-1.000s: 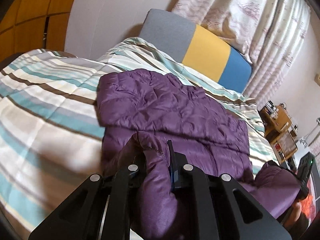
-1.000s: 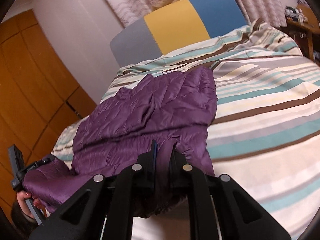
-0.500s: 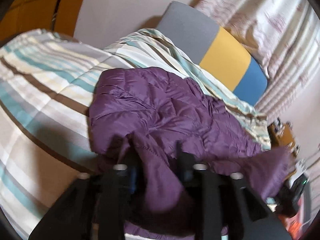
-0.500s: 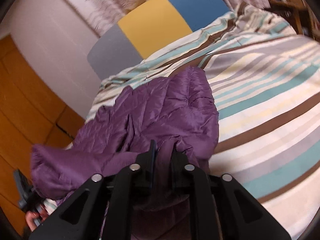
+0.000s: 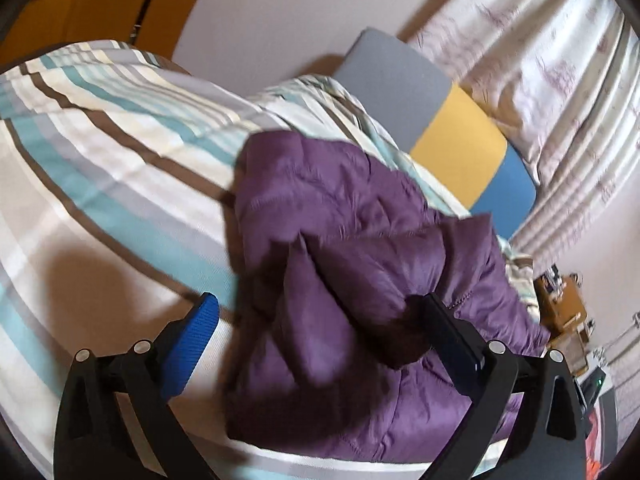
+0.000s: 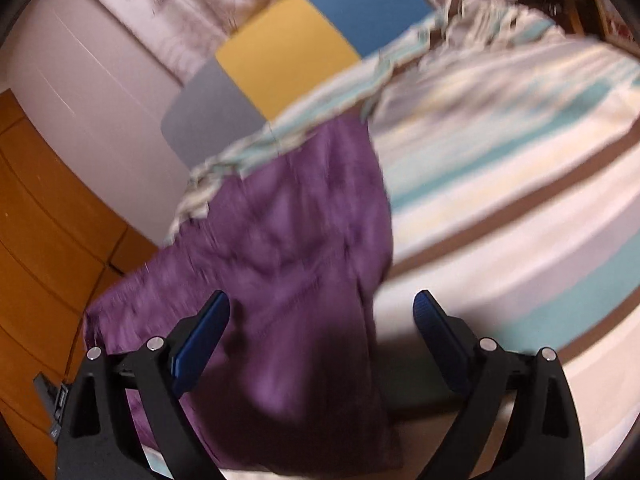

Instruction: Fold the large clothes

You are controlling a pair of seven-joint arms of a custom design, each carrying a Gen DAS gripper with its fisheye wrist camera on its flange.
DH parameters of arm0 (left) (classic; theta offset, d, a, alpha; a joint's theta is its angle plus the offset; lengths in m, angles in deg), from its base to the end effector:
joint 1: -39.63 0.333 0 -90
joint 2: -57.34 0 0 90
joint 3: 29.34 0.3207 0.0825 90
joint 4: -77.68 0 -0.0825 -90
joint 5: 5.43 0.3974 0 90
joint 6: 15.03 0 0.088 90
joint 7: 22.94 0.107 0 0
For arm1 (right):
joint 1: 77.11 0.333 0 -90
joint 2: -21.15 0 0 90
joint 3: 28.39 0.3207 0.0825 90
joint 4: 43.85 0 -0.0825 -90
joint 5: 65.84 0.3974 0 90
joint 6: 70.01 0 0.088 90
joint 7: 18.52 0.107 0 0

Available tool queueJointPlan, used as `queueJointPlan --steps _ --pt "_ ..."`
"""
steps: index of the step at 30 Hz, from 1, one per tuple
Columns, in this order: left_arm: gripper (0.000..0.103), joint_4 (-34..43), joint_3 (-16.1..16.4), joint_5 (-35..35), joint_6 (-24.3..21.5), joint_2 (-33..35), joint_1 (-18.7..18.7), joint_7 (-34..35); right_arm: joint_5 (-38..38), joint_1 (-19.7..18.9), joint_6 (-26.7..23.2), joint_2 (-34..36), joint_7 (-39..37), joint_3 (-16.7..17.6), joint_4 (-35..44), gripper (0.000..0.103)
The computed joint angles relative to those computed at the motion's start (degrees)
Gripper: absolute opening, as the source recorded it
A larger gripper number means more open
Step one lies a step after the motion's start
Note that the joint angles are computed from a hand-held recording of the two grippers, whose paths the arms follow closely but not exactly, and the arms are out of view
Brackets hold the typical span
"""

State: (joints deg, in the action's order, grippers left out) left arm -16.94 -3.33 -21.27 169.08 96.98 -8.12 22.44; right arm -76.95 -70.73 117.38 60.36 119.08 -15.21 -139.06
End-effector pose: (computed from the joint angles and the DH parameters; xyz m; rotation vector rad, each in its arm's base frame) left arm 0.6745 -0.3212 0.3503 -2.1666 1.3611 -1.2586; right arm 0.7083 0.2334 0.3272 -1.2077 1.8383 -0.1734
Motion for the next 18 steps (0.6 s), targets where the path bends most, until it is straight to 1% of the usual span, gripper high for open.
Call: queueJointPlan --steps 1,2,3,4,5,6,7,8,9,10,11,12,13,14,16,17,18 --pt "0.100 0.0 -0.6 0.0 0.1 0.0 0.4 0.0 -0.2 -1.9 -0.6 0.3 -1.2 2.4 -0.1 0.093" --pt "0.100 0.1 -1.3 -0.2 0.4 0.0 0.9 0.0 -0.1 -2.0 -0.9 0.1 -3.3 2.8 -0.3 0.093" --pt "0.100 -0.1 -2.7 -0.6 1.3 -0.1 1.9 0.1 -0.8 -1.0 -1.1 0.2 -3.0 2.0 0.0 0.093" --pt "0.100 -0.2 -3.7 -1.1 1.8 -0.2 2.6 0.5 -1.9 -1.5 -0.8 0.9 -2.8 3.1 0.7 0.089" --pt "0.100 -0.4 -5.1 -1.6 2.5 -0.5 3.6 1.1 -2.3 -2.7 -0.7 1.4 -3.9 4.9 0.7 0.087" --pt "0.100 -1.4 -5.8 -2.0 4.3 -1.1 4.0 1.1 -2.6 -2.5 -1.7 1.5 -4.9 5.3 1.1 0.087" --pt "0.100 -2.4 -4.5 -3.7 6.1 -1.2 2.5 1.6 -2.7 -0.8 -3.1 1.2 -5.2 3.6 1.4 0.087" --pt "0.100 -3.5 -1.2 -7.4 7.9 -0.9 -1.0 3.0 -2.4 0.3 -3.6 1.0 -5.6 2.3 1.6 0.087" --pt "0.100 -5.1 2.8 -11.1 10.0 -0.6 -5.3 4.0 -1.9 0.4 -3.2 0.6 -6.0 2.2 0.8 0.086" --pt "0.100 -6.5 5.1 -10.8 11.3 -0.4 -7.6 2.2 -1.4 -0.3 -2.6 0.7 -6.4 3.0 0.3 0.086" --pt "0.100 -7.3 5.5 -11.6 12.2 -0.6 -8.5 3.0 -1.0 -1.0 -1.9 0.7 -6.8 3.7 -0.2 0.085" --pt "0.100 -7.7 5.1 -11.8 12.3 -0.9 -8.7 4.3 -0.9 -1.3 -1.4 1.0 -7.0 4.0 -0.2 0.085" --pt "0.100 -7.5 4.7 -11.0 10.5 -1.0 -8.6 6.2 -0.8 -1.2 -1.2 0.9 -7.1 3.9 -0.3 0.085" --pt "0.100 -6.9 3.7 -10.2 8.8 -1.2 -7.7 7.8 -0.7 -0.9 -1.1 0.7 -7.1 3.5 -0.6 0.085" --pt "0.100 -4.8 -0.1 -9.0 5.6 -1.4 -4.2 10.4 -0.6 -0.6 -0.9 0.3 -7.1 3.1 -1.2 0.085" --pt "0.100 -2.9 0.0 -9.5 2.5 -0.7 -3.8 10.9 -0.7 -0.8 -0.6 0.2 -7.2 3.3 -1.6 0.085" --pt "0.100 -1.1 -0.8 -9.0 0.3 -0.1 -2.5 10.7 -0.6 -0.5 -0.7 0.0 -7.0 3.1 -1.7 0.085"
